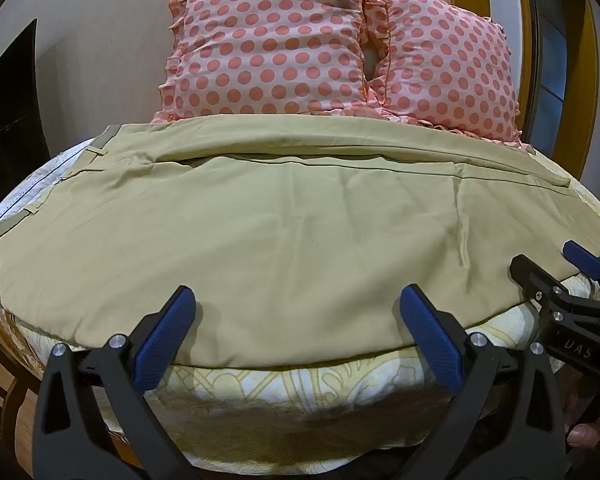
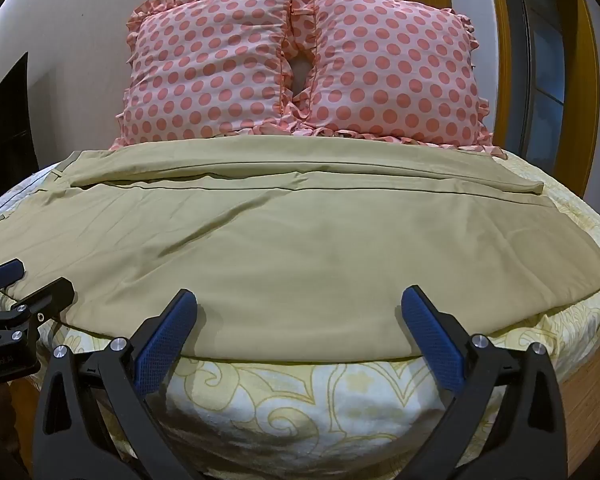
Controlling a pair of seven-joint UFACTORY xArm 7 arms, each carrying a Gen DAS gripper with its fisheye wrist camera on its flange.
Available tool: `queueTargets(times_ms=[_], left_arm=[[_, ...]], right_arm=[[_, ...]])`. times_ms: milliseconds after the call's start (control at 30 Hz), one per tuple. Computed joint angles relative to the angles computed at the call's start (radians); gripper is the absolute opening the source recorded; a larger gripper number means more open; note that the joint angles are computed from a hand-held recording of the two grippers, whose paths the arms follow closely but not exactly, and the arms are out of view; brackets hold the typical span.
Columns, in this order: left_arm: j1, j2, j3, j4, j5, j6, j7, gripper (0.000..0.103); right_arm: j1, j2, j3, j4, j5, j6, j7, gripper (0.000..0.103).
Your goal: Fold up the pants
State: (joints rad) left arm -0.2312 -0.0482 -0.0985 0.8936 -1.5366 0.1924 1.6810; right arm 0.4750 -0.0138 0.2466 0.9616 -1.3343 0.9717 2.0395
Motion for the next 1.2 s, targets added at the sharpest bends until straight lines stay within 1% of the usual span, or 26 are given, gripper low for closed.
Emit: queueTargets(times_ms=[1200], left_arm=[[0.0,0.0,-0.002,0.001,-0.01,-0.004,0.013,0.101]], right_arm=[[0.002,0.001,0.0,-0.001,-0.008,0.005,0.007,0.102]])
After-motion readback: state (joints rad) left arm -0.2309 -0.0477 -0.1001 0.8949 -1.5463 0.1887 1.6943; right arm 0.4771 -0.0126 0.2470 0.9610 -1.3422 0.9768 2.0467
